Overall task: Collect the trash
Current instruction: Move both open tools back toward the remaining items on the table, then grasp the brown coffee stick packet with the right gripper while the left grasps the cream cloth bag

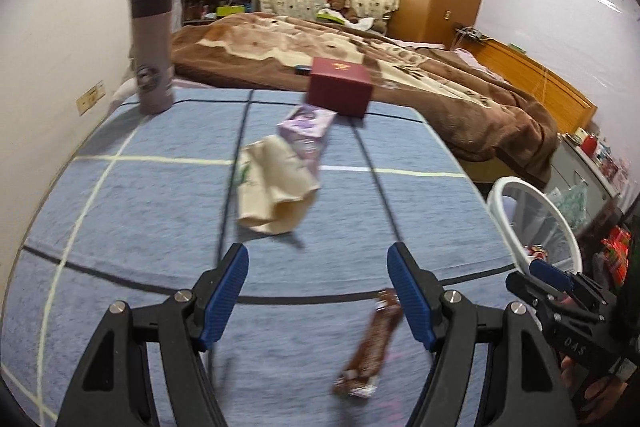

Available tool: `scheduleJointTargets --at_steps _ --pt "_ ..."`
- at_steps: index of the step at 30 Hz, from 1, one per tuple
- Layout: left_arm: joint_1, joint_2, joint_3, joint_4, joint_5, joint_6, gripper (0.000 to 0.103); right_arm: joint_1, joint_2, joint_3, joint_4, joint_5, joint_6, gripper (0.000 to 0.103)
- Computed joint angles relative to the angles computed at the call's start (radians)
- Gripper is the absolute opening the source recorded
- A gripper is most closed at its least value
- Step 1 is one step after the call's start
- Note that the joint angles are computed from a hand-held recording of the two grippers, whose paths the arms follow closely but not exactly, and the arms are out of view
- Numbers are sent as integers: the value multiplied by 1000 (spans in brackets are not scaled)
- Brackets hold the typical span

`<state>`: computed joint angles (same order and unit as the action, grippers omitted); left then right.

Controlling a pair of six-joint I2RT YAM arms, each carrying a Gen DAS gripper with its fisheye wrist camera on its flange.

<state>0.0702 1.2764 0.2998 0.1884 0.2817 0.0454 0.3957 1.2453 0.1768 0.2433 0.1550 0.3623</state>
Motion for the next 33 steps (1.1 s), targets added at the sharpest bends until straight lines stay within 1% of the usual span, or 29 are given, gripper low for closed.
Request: scheduleJointTargets --at_steps 8,14,17,21,24,27,31,33 --pt "169 84 23 9 93 99 74 185 149 72 34 47 89 62" --pt "221 153 60 18 118 146 74 283 234 107 78 52 139 62" --pt "251 193 82 27 143 162 75 327 270 132 81 77 173 62" --pt "273 232 109 25 165 178 75 342 316 170 74 58 207 62" --pt "277 261 125 24 170 186 75 362 368 212 57 62 226 62" --pt "270 288 147 23 166 184 75 394 396 255 10 104 223 62" --pt "244 320 183 16 167 171 75 442 423 316 -105 194 218 62" --pt "239 344 212 -4 186 160 76 459 422 316 -119 225 218 62"
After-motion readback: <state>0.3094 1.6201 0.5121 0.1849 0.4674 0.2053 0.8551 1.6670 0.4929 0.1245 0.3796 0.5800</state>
